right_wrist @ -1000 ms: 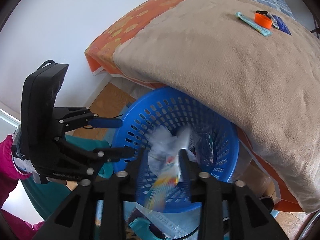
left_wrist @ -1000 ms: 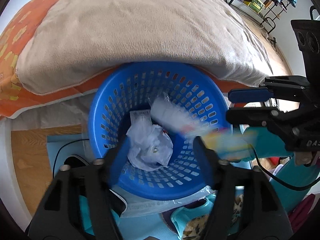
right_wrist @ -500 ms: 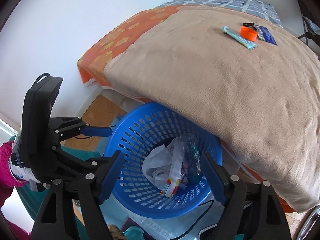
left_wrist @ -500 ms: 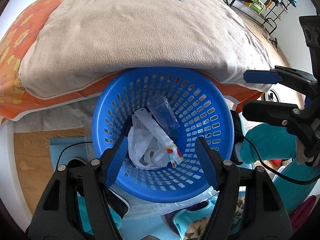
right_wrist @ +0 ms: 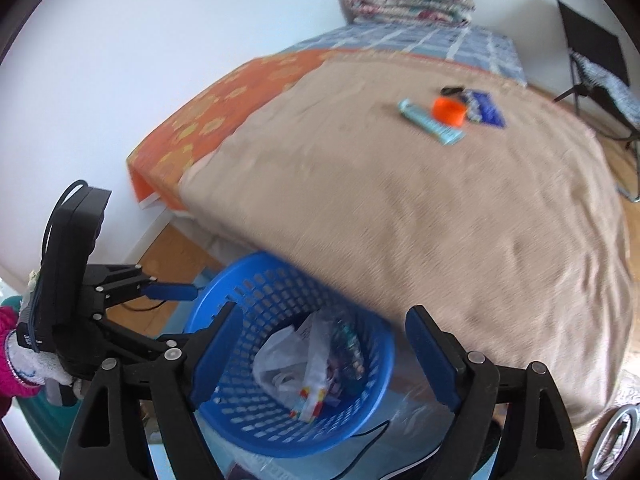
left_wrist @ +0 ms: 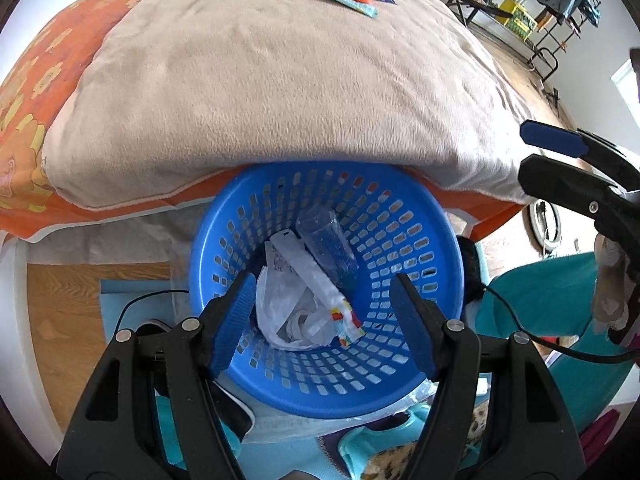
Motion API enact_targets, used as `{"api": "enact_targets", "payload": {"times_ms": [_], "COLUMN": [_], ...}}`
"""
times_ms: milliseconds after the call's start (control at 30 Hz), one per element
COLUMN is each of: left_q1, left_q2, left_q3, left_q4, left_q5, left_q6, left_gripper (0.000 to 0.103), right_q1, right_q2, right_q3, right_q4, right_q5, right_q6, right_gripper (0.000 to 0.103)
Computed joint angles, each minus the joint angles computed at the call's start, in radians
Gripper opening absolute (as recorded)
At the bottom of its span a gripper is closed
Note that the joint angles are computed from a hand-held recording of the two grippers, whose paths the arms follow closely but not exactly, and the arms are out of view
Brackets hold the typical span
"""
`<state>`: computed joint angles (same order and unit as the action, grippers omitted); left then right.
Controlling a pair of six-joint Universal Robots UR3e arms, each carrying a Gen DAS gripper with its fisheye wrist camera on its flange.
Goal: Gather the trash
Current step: 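Move both tools back over the bed toward the tube and cap, then grasp the light blue tube with the left gripper while the right gripper grasps the orange cap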
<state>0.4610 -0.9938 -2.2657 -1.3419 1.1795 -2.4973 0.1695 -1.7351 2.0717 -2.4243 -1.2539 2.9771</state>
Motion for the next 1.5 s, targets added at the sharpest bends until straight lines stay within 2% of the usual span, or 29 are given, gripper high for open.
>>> {"api": "enact_targets", "payload": {"times_ms": [333,400,467,867,967,1033,1333,1500], "left_q1": [-0.099,-0.114,-0.134,-0.241,-0.262,-0.283,-0.396,-0.442], "left_q2": [-0.164,-0.194,-0.236,-0.490,-0.559,-0.618,-0.897,-1.067], "left_q3": [0.156,0.186,0.227,0.465,0.534,0.595,0.899,1.105], "left_q4": [0.104,0.123,0.142,0.262,0.287,0.298,0.320,0.315], "left_q5": [-0.014,-0.014,-0.016,0.002,-0.003,-0.005,0.005,0.036], "left_q6": [-0.119,-0.142,-0.166,-0.306,-0.345,-0.373,-0.491,-0.555], "left_gripper": [0.071,0.071,0.071,0.071,0.071,0.071,0.071,0.071], "right_q1": [-0.035,-0.044,-0.056,-0.100,-0.145,-0.193,-0.373,-0.415], "right_q2": [-0.010,-0.008,-0.016,0.036,0.063,0.085,0.215,0.307], "right_q3": [-0.070,-0.085,-0.087,-0.203,-0.251,-0.285,-0.410,-0.530], "right_q4": [-0.001,-0.006,-0.018,-0.013,0.005,0.024,0.013,0.097], "right_q5": [-0.039,-0.045,-0.044,-0.088,-0.063,-0.025,0.081,0.139], "right_q6": [-0.008,-0.011,-0.014,-0.055,-0.068,-0.075,-0.017,0.013], "right_gripper": [0.087,0.093,0.095,0.096,0.096,0.103,0.103,0.103]}}
